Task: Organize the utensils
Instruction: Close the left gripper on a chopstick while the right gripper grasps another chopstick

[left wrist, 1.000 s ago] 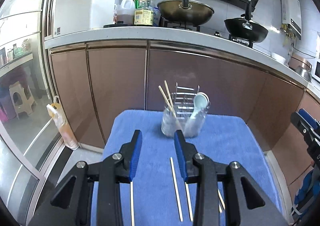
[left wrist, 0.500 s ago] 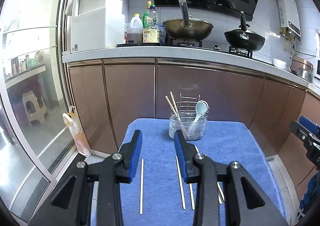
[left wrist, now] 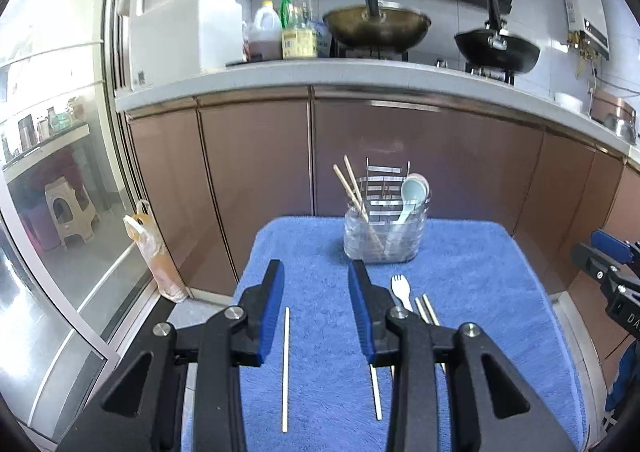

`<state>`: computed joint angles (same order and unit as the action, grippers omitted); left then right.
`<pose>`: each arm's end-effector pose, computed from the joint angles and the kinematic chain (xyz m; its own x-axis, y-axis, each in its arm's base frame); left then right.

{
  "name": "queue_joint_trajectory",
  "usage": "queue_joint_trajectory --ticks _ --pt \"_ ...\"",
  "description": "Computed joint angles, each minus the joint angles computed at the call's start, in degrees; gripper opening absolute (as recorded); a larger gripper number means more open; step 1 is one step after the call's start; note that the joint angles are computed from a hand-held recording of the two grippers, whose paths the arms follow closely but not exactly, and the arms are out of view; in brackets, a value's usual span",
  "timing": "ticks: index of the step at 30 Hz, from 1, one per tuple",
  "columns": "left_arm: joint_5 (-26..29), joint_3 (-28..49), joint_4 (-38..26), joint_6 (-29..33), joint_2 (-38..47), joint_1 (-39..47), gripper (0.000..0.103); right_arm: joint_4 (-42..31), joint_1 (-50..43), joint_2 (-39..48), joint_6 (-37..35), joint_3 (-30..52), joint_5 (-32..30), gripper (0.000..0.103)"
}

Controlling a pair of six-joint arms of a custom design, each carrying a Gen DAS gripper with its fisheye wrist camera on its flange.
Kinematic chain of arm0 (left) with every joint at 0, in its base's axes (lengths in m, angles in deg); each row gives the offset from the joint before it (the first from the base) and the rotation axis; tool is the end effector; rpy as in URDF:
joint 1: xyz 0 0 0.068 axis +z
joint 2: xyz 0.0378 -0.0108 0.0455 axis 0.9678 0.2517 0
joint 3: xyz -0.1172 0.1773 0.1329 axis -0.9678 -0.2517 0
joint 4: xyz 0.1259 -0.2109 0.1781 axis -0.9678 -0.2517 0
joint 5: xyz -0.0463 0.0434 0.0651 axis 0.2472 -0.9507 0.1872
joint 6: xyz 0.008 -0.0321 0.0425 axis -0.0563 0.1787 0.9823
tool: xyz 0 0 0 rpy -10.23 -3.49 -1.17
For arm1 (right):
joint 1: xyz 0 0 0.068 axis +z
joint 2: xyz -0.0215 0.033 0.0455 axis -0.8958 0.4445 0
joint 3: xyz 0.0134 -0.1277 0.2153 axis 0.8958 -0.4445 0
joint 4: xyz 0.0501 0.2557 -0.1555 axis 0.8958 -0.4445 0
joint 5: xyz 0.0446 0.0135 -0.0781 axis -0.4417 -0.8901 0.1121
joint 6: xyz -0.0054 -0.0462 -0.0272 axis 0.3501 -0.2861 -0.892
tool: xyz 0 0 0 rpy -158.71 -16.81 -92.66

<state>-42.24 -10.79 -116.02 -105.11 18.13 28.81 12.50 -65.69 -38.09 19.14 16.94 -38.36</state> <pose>0.1785 -0.1545 0.2743 -0.5206 -0.0128 -0.8537 -0.0645 0.9976 0.0244 0.1687 0.0014 0.2803 -0.4638 -0.0900 -0.8814 -0.2013 0.9795 0.0059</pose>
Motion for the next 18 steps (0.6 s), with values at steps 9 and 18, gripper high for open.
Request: queue_joint_trajectory --ticks 9,18 --pt "32.88 5.48 4.24 5.79 21.35 18.85 0.032 1.92 -0.95 34.44 -4.71 10.48 -9.55 0.043" --pt "46.99 20.58 1.26 9.11 45.75 24.13 0.031 -1.39 1.88 68.26 -5.64 28.23 -11.10 0.030"
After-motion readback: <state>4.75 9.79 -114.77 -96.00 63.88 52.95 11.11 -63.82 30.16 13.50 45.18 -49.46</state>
